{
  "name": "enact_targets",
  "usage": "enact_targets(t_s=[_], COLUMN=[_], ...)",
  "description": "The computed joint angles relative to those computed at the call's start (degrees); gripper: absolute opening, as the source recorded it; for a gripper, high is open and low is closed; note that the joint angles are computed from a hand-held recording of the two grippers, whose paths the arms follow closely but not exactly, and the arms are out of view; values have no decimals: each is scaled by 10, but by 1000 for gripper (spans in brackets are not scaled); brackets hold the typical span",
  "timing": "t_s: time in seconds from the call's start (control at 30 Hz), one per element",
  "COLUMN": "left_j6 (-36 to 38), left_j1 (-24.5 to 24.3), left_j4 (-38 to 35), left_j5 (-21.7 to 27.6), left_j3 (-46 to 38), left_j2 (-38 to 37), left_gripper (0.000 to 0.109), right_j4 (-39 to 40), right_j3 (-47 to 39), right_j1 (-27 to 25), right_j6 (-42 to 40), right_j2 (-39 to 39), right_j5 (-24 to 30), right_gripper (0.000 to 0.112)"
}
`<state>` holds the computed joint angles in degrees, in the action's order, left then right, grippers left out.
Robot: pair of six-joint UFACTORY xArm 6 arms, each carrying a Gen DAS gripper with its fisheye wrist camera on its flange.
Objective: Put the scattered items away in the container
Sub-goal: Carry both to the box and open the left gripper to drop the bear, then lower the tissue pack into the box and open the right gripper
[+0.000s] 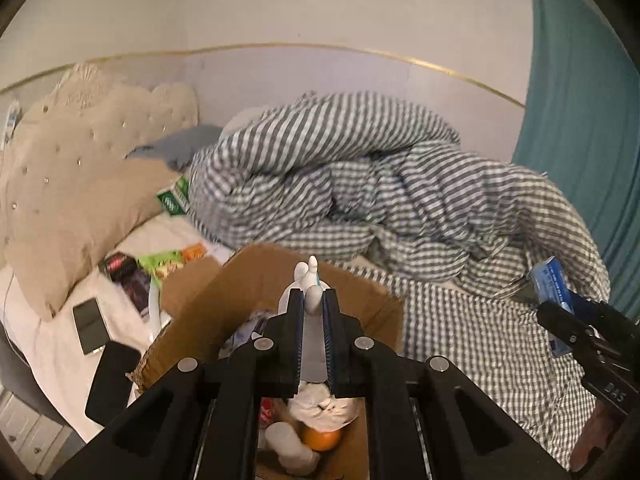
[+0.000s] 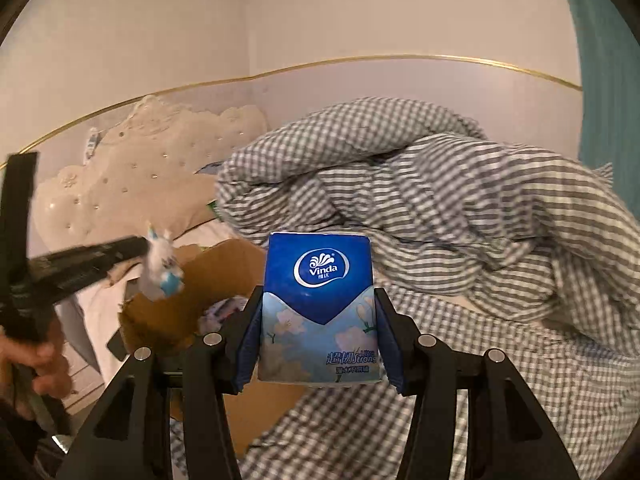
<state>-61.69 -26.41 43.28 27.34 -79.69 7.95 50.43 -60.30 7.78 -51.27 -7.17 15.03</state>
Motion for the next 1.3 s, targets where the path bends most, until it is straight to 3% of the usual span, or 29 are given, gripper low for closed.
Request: enact_targets(t_s=[0.17, 0.2, 0.23, 0.3, 0.4, 0.53, 0.8, 0.83, 0.87, 0.93, 1.0, 1.1, 1.3], left_j6=[31, 37, 38, 8, -10, -35, -49, -49, -49, -52, -54, -49, -52], left_j1=[16, 21, 26, 36, 45, 58, 80, 85, 87, 91, 92, 90, 69], left_j4=[-28, -38, -42, -16, 9, 46, 71, 66, 63, 64, 64, 56, 66], left_j5=[-2, -9, -17, -35, -36, -35, -24, -27, -29, -28, -29, -30, -17], left_j3=[-3, 1, 8, 24, 36, 62, 95, 101, 104, 111, 116, 118, 108], left_j2=[23, 23, 21, 10, -2, -28, -58, -62, -63, -69, -72, -73, -75], left_gripper=[16, 32, 59, 71, 72, 82, 82, 82, 82, 82, 82, 82, 82], right_j4=[-31, -38, -45, -57, -79, -100, -137, -138, -163, -232, -257, -272, -208], right_j3=[-15, -22, -30, -41, -67, -97, -140, -142, -141, -124, -106, -96, -57], right_j1=[25, 30, 35, 43, 58, 79, 112, 114, 115, 117, 116, 108, 87], right_j6=[24, 30, 35, 43, 57, 71, 94, 92, 112, 177, 199, 218, 181], right_j2=[33, 42, 52, 68, 100, 141, 202, 205, 208, 206, 196, 184, 132], right_j5=[-8, -9, -9, -7, -2, 5, 19, 22, 18, -26, -62, -73, -86], right_gripper=[51, 51, 51, 51, 51, 51, 52, 56, 75, 101, 101, 102, 102])
